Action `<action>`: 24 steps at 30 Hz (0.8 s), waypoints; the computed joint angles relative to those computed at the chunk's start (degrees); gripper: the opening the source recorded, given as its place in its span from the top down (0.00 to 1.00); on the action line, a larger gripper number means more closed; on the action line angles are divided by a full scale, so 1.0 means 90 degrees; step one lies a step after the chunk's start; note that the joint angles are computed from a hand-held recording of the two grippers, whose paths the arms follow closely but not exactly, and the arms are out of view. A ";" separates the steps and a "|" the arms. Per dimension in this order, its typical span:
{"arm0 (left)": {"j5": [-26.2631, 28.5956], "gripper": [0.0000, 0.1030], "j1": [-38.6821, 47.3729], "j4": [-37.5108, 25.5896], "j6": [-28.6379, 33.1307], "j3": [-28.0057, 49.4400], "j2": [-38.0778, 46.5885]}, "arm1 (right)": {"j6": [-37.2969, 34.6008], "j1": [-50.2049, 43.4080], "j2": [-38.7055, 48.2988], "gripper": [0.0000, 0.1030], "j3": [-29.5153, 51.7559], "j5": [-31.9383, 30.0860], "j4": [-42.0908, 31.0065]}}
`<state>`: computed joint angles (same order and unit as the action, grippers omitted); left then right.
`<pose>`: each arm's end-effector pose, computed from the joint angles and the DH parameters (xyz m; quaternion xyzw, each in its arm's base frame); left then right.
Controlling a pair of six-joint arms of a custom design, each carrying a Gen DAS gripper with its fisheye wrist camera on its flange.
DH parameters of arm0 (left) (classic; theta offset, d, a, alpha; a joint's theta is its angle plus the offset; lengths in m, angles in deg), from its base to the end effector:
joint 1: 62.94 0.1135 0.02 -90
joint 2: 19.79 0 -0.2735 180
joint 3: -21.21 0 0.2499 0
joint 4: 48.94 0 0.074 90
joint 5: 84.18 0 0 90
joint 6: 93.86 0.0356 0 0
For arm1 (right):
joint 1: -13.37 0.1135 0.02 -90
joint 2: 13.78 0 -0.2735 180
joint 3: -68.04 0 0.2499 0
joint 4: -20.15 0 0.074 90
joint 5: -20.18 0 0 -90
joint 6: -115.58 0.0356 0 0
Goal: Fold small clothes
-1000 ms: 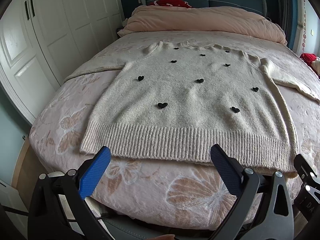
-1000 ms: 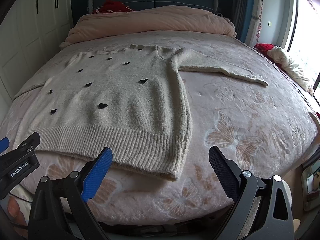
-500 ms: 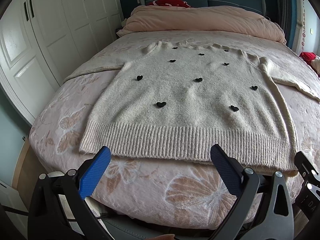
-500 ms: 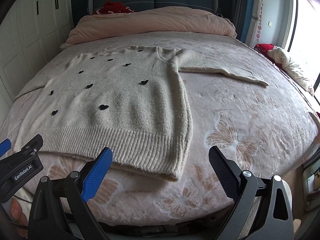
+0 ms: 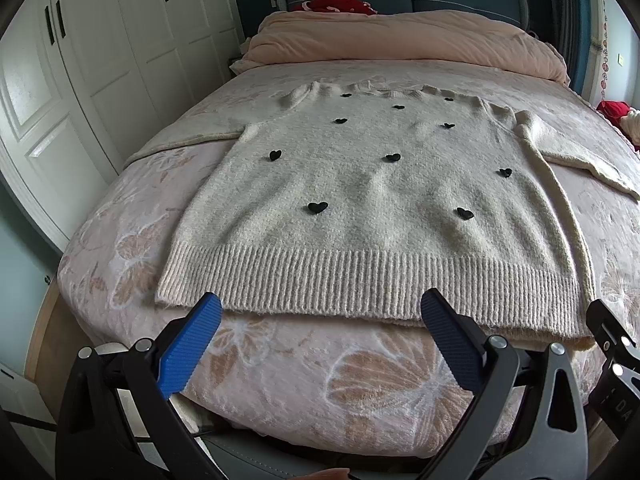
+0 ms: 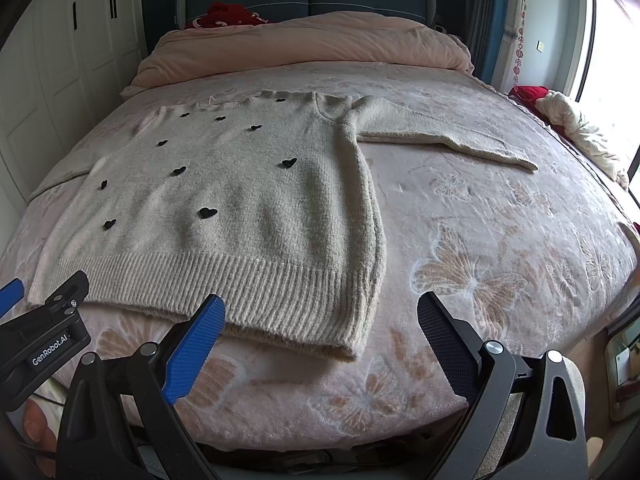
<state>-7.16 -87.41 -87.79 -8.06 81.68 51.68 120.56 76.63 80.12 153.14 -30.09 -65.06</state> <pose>0.2295 -0.0956 0.2421 0.1260 0.9255 0.0184 0.3567 0.1456 0.2385 0.2470 0.2454 0.9074 -0.0964 0.3273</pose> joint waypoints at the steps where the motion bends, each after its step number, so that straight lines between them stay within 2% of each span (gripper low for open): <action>1: -0.0006 0.05 -0.0005 0.0004 -0.0012 -0.0005 -0.0002 | -0.0006 -0.0003 0.0007 0.07 -0.0002 0.0004 0.0000; 24: -0.0058 0.05 -0.0043 0.0051 -0.0022 -0.0064 0.0012 | 0.0001 0.0010 0.0016 0.07 -0.0009 -0.0024 0.0027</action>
